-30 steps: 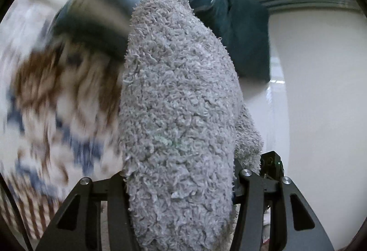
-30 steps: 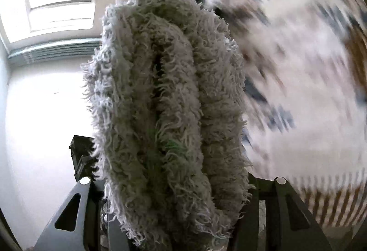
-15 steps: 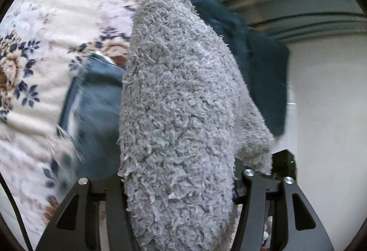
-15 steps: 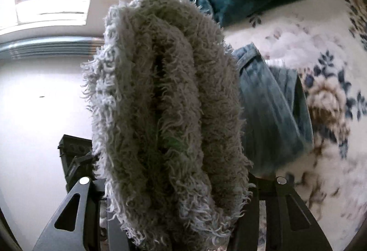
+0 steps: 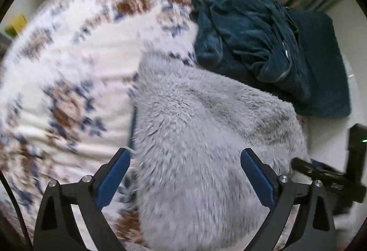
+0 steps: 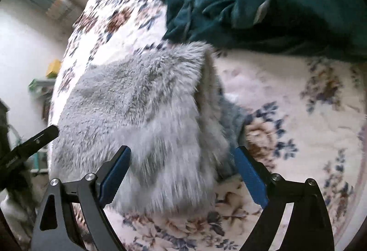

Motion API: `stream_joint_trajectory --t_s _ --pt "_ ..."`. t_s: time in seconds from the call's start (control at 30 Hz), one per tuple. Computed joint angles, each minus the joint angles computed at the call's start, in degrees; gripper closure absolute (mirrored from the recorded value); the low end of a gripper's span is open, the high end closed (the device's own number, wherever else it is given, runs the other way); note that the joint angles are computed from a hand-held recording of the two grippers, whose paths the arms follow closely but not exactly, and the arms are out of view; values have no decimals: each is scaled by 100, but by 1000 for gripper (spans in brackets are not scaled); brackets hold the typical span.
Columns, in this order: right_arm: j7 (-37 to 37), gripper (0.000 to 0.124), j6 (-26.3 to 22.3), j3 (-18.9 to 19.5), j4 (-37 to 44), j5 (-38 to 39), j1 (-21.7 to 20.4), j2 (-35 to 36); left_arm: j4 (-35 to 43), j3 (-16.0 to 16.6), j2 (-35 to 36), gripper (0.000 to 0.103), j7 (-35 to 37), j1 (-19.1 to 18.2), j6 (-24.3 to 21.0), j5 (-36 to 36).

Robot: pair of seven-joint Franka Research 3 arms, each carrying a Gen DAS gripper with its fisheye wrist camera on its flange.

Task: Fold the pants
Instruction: 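Lower the folded pants onto the stack of dark clothes and open both tools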

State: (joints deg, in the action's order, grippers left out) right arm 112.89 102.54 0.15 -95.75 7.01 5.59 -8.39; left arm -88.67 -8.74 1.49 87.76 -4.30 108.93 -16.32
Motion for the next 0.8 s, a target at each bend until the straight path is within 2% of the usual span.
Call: stream_joint_trajectory --t_s 0.1,0.23,0.37,0.63,0.8 --pt "486 31 -418 260 389 -908 75 -150 -291 -18 -319 5 -29 -46 302 449" --pt "791 31 -952 555 477 -1637 200 -570 -801 -66 -1019 5 -59 -209 325 1159" --pt "1014 31 -1444 772 623 -1813 300 -993 -1169 -7 -1662 5 -162 -362 86 1267" --pt "1031 31 -2541 1324 1560 -2166 332 -1529 -1248 34 -2832 5 -650 -561 -495 1507" --pt "885 31 -3447 1847 2854 -2305 233 -1543 -944 13 -3509 5 -848 -690 -1017 1711"
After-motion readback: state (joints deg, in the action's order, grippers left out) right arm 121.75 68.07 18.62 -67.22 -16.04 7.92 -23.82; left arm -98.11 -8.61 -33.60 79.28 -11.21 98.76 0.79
